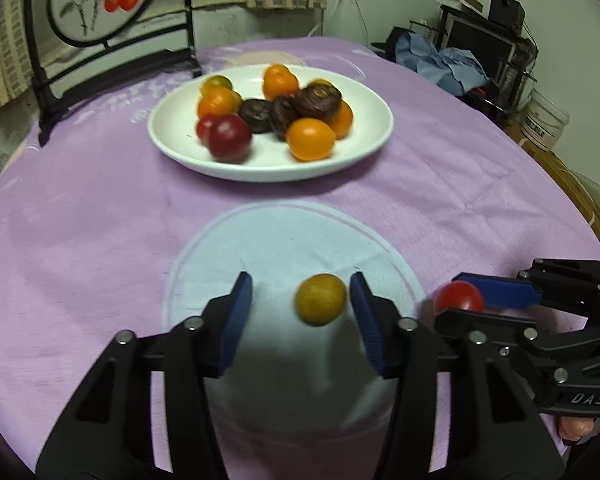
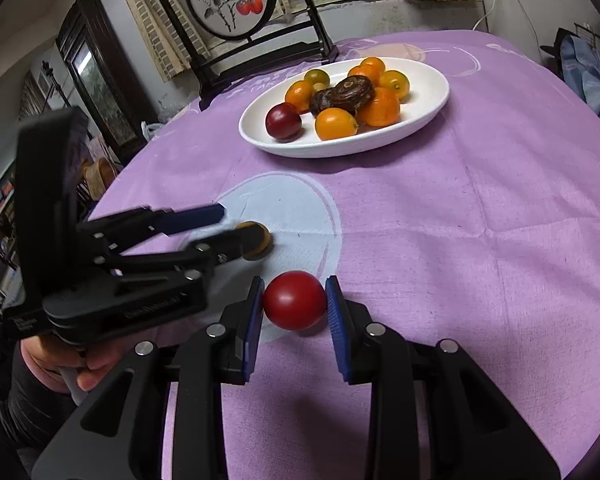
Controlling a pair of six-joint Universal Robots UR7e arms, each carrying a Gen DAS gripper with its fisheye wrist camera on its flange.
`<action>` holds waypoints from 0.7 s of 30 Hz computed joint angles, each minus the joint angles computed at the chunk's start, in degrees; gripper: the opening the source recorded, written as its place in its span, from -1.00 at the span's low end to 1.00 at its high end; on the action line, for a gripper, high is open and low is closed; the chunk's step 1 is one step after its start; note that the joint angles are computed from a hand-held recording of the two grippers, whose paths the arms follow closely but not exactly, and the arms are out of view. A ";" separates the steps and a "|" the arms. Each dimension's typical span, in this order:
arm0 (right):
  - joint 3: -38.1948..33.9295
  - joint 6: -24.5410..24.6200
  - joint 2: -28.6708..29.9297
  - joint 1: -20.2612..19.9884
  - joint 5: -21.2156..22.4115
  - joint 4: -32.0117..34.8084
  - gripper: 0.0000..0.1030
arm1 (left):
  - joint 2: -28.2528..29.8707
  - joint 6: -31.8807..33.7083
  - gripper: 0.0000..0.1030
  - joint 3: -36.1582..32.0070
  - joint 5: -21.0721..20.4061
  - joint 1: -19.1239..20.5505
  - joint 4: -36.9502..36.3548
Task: Organize fruits
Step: 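Grasp the last red tomato with the right tool while the left grasps the yellow-green fruit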
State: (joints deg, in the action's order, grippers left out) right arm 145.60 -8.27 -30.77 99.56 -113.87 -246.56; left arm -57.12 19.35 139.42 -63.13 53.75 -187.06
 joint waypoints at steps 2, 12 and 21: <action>0.12 -0.04 0.04 -0.23 0.58 -0.24 -0.39 | 0.70 -0.10 -0.07 -0.04 0.45 -0.17 0.09; 0.77 0.22 0.53 -1.06 1.95 -2.97 -0.39 | 3.61 0.52 -0.44 0.66 2.91 -1.53 -3.11; -0.41 -1.70 -3.19 -0.10 0.71 -1.10 -0.39 | 1.16 -2.41 -0.45 0.24 1.31 -2.12 -5.14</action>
